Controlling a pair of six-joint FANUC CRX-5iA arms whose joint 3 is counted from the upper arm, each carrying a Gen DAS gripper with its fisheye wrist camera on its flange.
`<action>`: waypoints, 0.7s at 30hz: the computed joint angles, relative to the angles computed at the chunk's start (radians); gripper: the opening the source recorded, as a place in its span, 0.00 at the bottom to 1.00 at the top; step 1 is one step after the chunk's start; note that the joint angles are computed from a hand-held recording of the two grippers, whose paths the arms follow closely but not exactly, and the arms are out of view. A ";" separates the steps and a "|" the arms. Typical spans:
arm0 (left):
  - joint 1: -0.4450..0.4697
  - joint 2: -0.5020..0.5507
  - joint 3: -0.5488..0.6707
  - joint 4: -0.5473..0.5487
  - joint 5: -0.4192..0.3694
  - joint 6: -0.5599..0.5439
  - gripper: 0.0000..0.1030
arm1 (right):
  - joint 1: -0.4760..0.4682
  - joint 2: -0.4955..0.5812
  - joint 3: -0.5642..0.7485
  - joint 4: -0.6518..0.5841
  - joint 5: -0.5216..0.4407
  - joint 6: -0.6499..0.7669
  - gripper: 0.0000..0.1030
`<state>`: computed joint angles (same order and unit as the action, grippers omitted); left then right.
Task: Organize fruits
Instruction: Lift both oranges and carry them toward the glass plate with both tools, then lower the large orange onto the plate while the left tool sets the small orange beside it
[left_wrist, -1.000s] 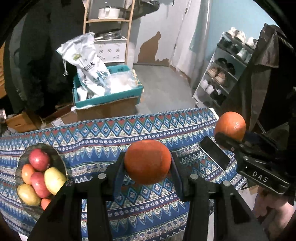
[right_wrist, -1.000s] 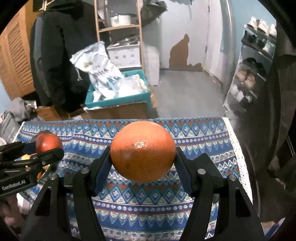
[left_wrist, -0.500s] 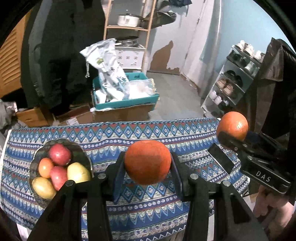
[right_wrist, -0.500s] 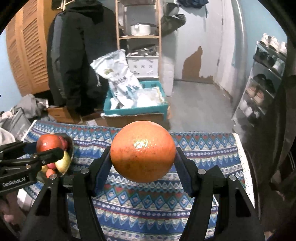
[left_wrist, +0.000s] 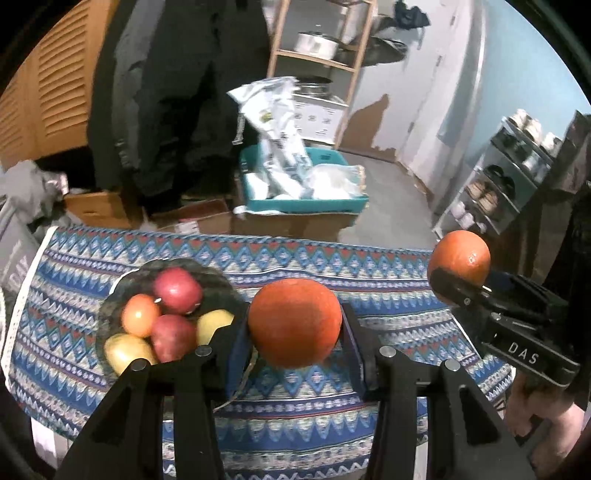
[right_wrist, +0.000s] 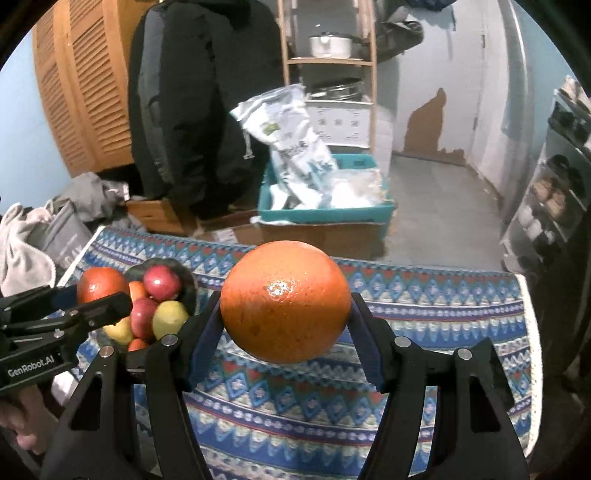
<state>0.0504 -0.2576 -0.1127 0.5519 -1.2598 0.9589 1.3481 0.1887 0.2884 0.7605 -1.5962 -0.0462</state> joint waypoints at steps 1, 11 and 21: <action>0.012 0.001 -0.002 -0.001 0.000 -0.003 0.45 | -0.007 0.008 0.009 -0.005 0.013 0.007 0.64; 0.116 0.034 -0.014 -0.042 0.004 -0.008 0.45 | -0.100 0.139 0.153 -0.073 0.139 0.123 0.64; 0.158 0.088 -0.007 -0.103 0.010 0.029 0.45 | -0.157 0.288 0.336 -0.168 0.178 0.280 0.64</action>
